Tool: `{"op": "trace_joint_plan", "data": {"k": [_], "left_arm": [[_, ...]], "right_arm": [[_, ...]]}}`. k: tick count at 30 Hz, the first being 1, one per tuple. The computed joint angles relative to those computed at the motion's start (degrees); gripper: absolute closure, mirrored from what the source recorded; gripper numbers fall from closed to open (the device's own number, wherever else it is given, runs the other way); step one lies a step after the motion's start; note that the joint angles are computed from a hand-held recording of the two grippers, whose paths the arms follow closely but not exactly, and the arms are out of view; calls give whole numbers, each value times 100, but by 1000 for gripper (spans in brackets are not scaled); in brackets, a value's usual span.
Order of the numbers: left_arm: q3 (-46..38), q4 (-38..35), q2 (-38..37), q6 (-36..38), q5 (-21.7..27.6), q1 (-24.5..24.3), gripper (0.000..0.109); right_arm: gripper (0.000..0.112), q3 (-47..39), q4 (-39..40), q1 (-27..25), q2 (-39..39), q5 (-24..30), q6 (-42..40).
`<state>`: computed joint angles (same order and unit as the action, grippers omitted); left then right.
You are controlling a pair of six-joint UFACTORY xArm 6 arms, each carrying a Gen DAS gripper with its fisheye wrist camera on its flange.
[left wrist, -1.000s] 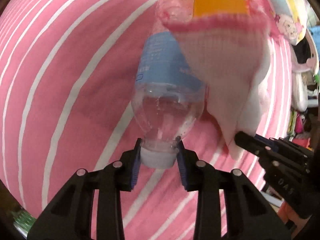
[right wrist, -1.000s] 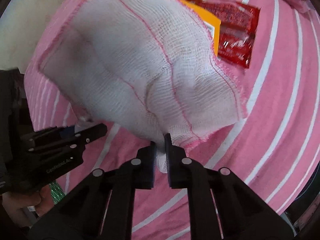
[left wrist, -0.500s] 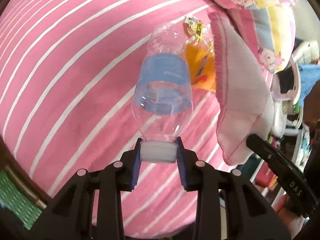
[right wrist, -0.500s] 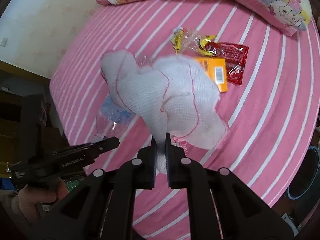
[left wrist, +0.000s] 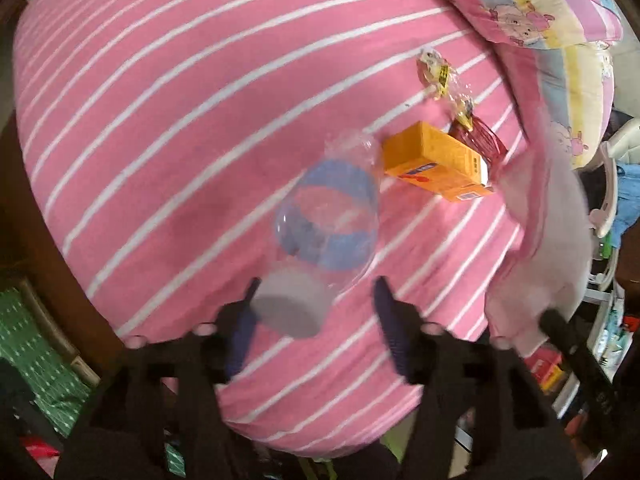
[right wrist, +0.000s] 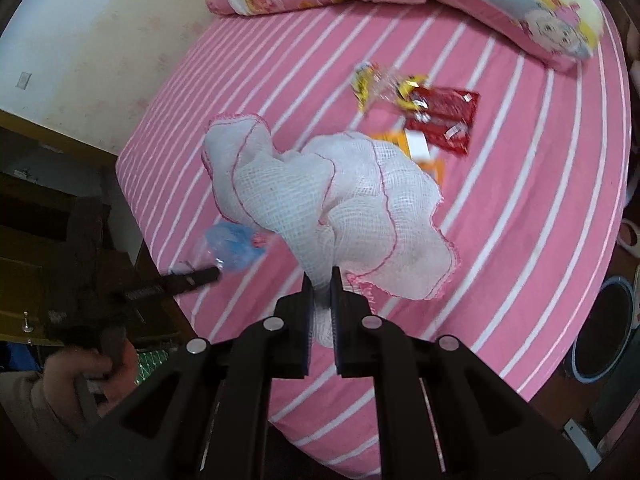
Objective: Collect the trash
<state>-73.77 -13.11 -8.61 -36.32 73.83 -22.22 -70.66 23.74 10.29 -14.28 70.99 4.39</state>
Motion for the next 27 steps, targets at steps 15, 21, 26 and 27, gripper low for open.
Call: {"op": "trace_joint_plan", "data": {"k": [15, 21, 26, 27], "left_arm": [[-1627, 763, 1715, 942, 503, -821, 25], [-3794, 2037, 3523, 2389, 534, -1138, 25], [-5175, 2180, 4738, 3879, 648, -1207, 25], [-5512, 2085, 5017, 4182, 799, -1206, 25]], "right_arm": [[104, 802, 183, -748, -280, 87, -48], [104, 851, 446, -1112, -44, -293, 159], [104, 947, 796, -1252, 269, -775, 442], [104, 966, 856, -1278, 296, -816, 475]]}}
